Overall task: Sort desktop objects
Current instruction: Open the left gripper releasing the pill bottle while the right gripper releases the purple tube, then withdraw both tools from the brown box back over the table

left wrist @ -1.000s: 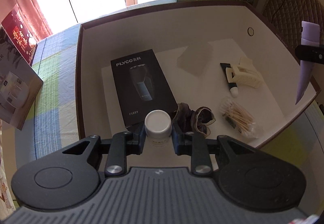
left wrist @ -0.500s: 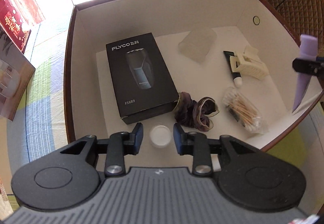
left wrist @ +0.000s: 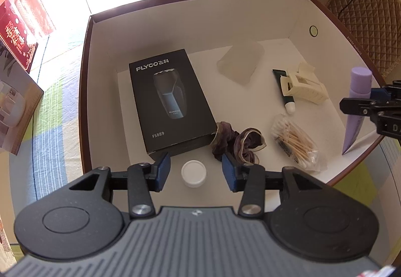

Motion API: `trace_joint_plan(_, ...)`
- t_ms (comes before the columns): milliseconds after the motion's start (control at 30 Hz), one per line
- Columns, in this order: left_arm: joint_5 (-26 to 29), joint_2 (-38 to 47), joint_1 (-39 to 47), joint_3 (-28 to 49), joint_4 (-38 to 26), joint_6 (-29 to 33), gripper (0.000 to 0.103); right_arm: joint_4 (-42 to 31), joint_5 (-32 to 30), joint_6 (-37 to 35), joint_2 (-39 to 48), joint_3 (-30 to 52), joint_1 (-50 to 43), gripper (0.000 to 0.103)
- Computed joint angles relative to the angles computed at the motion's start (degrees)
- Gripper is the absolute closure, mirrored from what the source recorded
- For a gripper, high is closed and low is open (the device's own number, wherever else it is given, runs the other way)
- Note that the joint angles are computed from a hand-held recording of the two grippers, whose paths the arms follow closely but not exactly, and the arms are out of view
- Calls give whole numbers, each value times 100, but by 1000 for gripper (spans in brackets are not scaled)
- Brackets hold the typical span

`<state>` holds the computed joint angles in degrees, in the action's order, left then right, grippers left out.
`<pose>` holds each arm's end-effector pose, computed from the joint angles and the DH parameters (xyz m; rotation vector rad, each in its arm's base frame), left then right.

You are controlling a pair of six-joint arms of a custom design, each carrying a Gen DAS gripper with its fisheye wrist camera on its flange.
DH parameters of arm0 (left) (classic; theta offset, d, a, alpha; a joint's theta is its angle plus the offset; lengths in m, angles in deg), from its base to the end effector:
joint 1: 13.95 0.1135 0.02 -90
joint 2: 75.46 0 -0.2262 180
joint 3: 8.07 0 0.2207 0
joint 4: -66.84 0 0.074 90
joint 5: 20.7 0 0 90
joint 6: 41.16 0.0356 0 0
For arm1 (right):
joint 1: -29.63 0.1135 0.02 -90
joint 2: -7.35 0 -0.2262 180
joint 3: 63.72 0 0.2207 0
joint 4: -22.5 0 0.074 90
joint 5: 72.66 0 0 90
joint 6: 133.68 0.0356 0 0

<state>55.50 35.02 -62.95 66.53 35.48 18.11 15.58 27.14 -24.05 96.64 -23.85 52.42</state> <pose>0.2163 -0.2359 0.0959 0.3615 2.6598 -0.0969 0.2063 0.0801 0.0813 -0.0042 2.5342 0.0748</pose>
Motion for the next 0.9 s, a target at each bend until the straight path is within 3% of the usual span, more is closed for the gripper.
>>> trace_joint_plan(233, 3, 2, 18, 22, -21, 24, 61, -138, -186, -78, 252, 250, -61, 74)
trace_joint_plan(267, -11, 15, 9, 39, -36, 30, 60, -144, -206, -72, 243, 256, -73, 71)
trace_joint_plan(400, -61, 42, -31, 87, -59, 14, 55, -74, -124, -80, 107, 194, -2, 46)
trace_joint_plan(533, -90, 21, -73, 98, -78, -9, 54, -68, -194, -63, -61, 109, -6, 43)
trace_joint_plan(667, -137, -57, -149, 85, -109, -57, 45, -57, -230, -21, -301, -58, 12, 32)
trace_joint_plan(900, -333, -212, -333, 180, -353, -265, 33, -219, -321, 99, -807, -306, 65, 21)
